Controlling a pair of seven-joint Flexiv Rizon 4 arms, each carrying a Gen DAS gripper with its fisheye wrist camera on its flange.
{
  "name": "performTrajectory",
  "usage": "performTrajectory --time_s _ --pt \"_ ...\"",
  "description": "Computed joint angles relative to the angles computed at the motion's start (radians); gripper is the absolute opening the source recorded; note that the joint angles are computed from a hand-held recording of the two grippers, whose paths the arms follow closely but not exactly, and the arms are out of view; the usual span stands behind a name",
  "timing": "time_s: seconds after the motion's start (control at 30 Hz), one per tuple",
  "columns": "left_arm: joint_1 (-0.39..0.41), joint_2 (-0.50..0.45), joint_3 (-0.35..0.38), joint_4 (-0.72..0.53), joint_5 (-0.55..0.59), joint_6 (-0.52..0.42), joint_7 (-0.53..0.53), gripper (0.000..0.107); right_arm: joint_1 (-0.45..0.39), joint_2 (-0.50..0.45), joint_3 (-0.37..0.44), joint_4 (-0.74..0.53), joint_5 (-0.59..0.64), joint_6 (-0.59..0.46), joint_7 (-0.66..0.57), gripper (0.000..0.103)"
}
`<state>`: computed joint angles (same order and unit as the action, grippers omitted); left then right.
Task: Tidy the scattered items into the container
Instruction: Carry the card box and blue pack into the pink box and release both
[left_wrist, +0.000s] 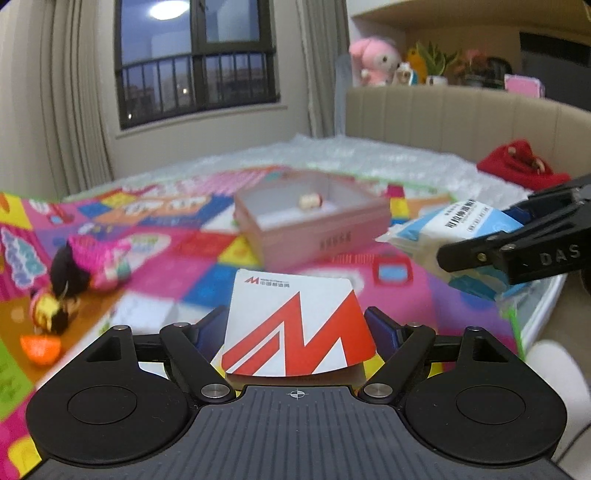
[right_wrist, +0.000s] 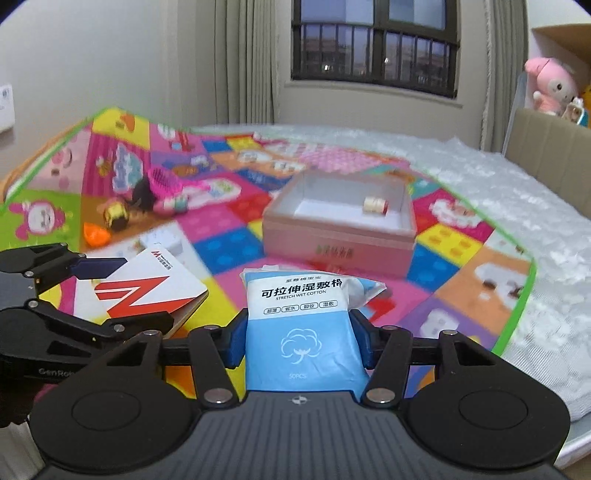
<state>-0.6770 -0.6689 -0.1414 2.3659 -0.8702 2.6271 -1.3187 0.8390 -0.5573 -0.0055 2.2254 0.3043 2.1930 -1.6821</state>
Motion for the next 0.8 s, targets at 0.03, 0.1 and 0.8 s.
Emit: performTrajectory --time_s 0.03,0.1,0.8 --pt "0.008 0.004 0.005 -0.015 0.012 -0.003 0.009 0.084 -0.014 0.008 0.006 0.002 -0.006 0.015 0.003 0.055" --pt "0.033 0.008 0.016 -0.060 0.046 -0.017 0.029 0.084 -0.055 0.018 0.025 -0.004 -0.027 0.046 0.015 0.055" --pt "0.380 -0.172 0.058 -0.527 0.445 -0.393 -0.046 0.100 -0.357 -0.392 0.061 -0.763 -0.466 -0.237 0.497 0.075"
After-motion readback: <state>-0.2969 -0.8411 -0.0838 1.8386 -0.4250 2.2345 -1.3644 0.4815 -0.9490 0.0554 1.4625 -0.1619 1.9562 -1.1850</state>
